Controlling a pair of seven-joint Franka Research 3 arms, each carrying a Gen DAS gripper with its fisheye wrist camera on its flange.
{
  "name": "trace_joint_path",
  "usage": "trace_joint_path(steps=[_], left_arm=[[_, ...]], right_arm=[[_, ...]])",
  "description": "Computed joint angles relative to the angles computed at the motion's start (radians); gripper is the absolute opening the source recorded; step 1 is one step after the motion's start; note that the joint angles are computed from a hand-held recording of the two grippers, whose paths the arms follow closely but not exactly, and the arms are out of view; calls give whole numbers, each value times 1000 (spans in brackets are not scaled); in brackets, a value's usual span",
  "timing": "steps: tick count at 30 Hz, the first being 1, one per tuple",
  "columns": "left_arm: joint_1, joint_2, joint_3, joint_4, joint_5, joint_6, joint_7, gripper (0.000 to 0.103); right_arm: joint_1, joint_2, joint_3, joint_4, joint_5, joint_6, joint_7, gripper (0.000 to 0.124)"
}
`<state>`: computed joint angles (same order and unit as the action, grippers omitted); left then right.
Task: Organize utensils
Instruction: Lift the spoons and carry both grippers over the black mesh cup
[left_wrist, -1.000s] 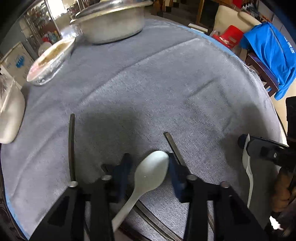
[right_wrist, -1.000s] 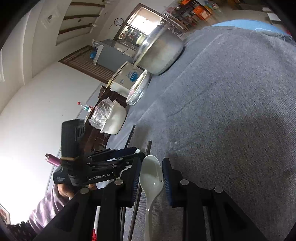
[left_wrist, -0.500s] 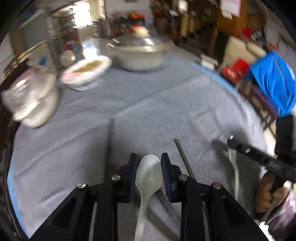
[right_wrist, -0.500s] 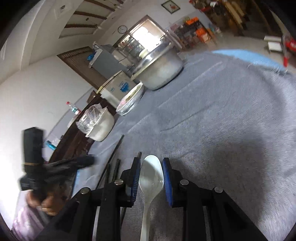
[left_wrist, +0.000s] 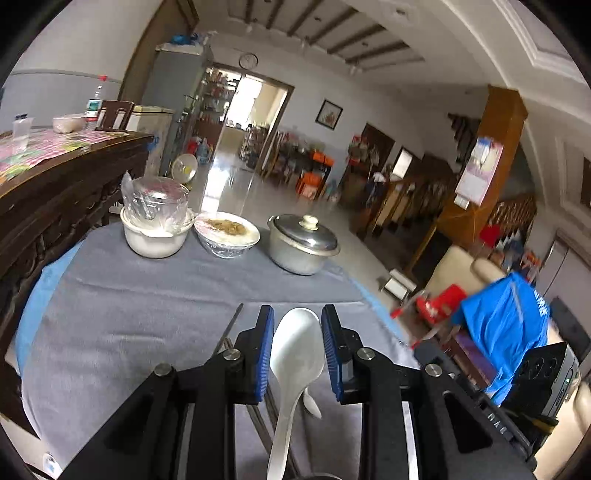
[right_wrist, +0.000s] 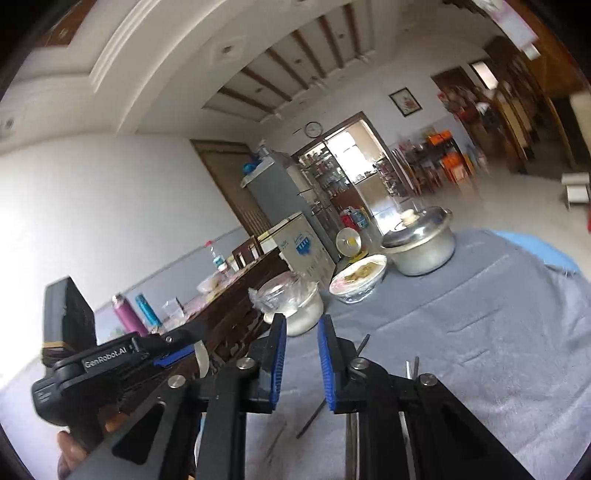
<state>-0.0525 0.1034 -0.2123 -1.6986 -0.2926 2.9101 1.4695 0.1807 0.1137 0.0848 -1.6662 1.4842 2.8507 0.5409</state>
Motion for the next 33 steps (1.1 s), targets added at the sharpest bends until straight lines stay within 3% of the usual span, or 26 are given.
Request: trace_joint_path(steps=[2,3,5,7,8,11,13,17,19,20,22,25,28,30,33], left_arm=[[4,-17,-7,-34,-37,16,12,28],[14,-38,-15,-56,-102,2,52,27],[6,-46,-4,-63,-132,-19,55,27],[-3,-56,7,-80,-138,-4,57,27],[-6,-60,10,-84,-148,-3,64,27],[-15,-61,21,-83,-145,-4,51,27],[-18,-61,24,-81,-150,-4,46,27],[-29,-89,27,-115,-194,4,55,27],[-38,-95,33,-127,-179,11,39,28],[-41,-96,35,-129,-179,9,36,27],[-47,-97,38,-131,-192,5,41,27],[-52,-100,42,-138,-178,8,22,28],[-61,-110,42,-156,-247,37,68,28],[-71,-115,41,-172,-264,77,79,28],[-86,-112,39,-194,-287,138,96,28]], right_arm=[[21,-8,-1,-22,-136,45,83,19],[28,-2,-12,-30,-263,50,191,19],[17,21,-29,-22,-394,4,342,27],[-3,69,-53,22,-562,-114,503,80],[-8,99,-60,45,-642,-155,564,84],[-42,166,-38,87,-706,-229,597,72],[-43,220,-37,129,-778,-283,653,54],[-21,285,-45,144,-929,-272,729,47],[-20,315,-47,160,-973,-276,764,23],[-13,326,-56,162,-1003,-267,793,17],[-30,320,-36,139,-992,-236,791,6],[-63,284,-9,102,-949,-218,771,6],[-133,200,48,35,-774,-227,647,6],[-164,155,61,15,-640,-268,569,6],[-234,75,65,-18,-358,-457,430,6]])
